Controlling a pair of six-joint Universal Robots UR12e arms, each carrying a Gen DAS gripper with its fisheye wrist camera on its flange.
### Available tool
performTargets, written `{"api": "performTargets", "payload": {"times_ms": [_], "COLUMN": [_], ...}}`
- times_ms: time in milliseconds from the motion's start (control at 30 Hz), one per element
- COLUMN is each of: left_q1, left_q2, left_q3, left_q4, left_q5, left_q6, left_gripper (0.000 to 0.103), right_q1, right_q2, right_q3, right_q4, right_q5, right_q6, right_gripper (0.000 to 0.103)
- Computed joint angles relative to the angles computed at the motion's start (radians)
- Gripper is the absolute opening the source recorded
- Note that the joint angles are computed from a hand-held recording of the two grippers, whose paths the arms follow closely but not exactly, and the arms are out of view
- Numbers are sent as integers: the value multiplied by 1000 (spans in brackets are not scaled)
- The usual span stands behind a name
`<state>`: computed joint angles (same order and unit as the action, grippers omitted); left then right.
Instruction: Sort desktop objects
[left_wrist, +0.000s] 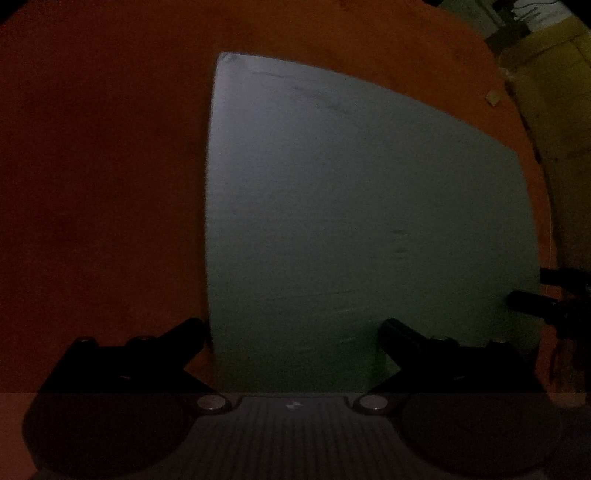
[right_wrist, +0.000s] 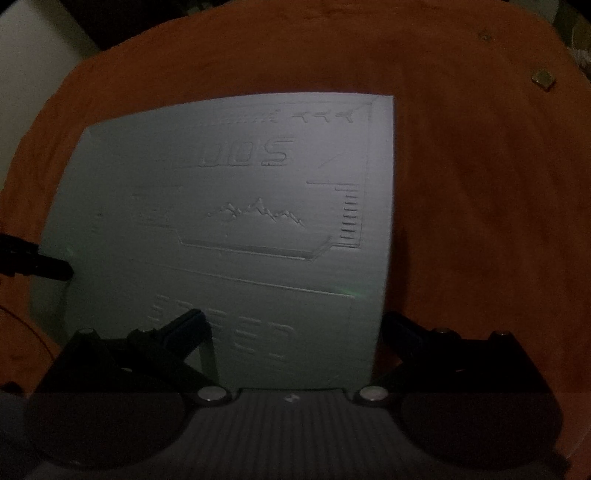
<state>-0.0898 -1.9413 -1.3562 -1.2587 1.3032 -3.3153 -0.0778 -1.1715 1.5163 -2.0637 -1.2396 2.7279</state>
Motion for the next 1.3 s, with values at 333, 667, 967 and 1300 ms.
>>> {"api": "performTargets", "payload": {"times_ms": [333,667,967,1300], "left_q1": [-14,-58,-115,-233], "left_q2": [10,25,26,143], "left_q3": [-35,-32,115,47], "left_q4": [64,158,153,405], "left_q5": [12,158,313,437], "left_q6": [-27,-106,-30,6], "left_gripper": [103,103,103,103], "right_q1": [4,25,66,26], "right_q2": [-6,15,-14,-201], "right_q3": [14,-65,-184,-47], "right_q4": [-36,81,128,-151], "right_q5": [1,-72,-132,145], "right_q6": [-13,33,163,330], "right_gripper": [103,103,103,103]}}
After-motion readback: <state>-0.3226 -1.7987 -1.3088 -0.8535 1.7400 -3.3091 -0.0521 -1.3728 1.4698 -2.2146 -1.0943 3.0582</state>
